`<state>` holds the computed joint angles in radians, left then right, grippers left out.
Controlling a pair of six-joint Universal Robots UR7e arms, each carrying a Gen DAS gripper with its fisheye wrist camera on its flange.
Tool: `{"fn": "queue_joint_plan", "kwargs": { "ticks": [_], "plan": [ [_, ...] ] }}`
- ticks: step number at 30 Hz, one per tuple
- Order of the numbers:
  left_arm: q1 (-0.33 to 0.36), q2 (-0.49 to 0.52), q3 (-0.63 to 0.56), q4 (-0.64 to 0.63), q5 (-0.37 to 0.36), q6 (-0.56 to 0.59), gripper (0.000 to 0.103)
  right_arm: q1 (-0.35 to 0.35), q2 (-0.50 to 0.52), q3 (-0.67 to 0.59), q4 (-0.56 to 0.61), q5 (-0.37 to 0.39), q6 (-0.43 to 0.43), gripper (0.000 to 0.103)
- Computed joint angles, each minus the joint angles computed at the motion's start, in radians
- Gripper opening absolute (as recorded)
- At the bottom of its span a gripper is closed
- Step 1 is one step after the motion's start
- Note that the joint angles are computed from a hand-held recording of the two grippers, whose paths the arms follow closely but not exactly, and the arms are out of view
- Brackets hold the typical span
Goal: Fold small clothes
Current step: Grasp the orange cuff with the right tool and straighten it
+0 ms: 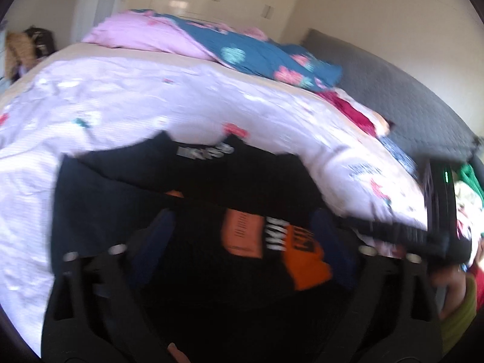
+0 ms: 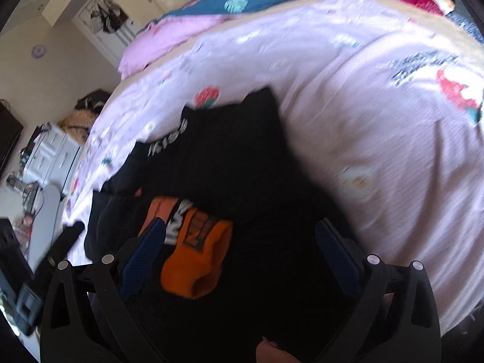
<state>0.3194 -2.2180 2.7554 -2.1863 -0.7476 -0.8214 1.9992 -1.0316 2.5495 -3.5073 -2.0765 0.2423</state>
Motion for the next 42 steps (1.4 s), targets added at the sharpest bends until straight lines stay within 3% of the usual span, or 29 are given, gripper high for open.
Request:
{"fn": "queue_joint_plan", "kwargs": {
  "ticks": [4,8,10,12,14,19,23,27,32,36,42],
  "plan": [
    [0.036,-0.05,-0.033,0.119,0.062,-0.062,0.094,0.019,0.071,-0.026,0.026,0.027,0.002,0.097],
    [0.106,-0.089,-0.06,0.172,0.073,-0.102,0.094,0.034,0.128,-0.048,0.009,-0.004,0.004,0.075],
    [0.127,-0.131,-0.072,0.204,0.075,-0.111,0.094,0.038,0.153,-0.052,-0.019,-0.018,-0.003,0.061],
    [0.144,-0.167,-0.083,0.242,0.091,-0.132,0.094,0.039,0.168,-0.054,-0.05,-0.007,-0.033,0.031],
    [0.15,-0.219,-0.097,0.311,0.109,-0.168,0.094,0.041,0.172,-0.057,-0.068,0.014,-0.068,0.01],
    [0.199,-0.309,-0.128,0.365,0.122,-0.204,0.094,0.117,0.18,-0.084,-0.111,-0.027,-0.183,0.008],
    [0.197,-0.424,-0.152,0.462,0.153,-0.28,0.094,0.166,0.156,-0.144,-0.09,-0.016,-0.287,0.007],
    [0.188,-0.464,-0.169,0.534,0.177,-0.339,0.094,0.218,0.107,-0.203,-0.084,0.026,-0.418,0.007],
    [0.201,-0.409,-0.159,0.488,0.162,-0.309,0.094,0.226,0.094,-0.23,-0.128,0.005,-0.534,0.007],
    [0.225,-0.354,-0.15,0.453,0.159,-0.277,0.094,0.185,0.094,-0.201,-0.171,-0.011,-0.528,0.007],
    [0.338,-0.218,-0.111,0.198,0.107,-0.122,0.094,0.112,0.108,-0.151,-0.231,-0.019,-0.481,0.007]
  ]
}}
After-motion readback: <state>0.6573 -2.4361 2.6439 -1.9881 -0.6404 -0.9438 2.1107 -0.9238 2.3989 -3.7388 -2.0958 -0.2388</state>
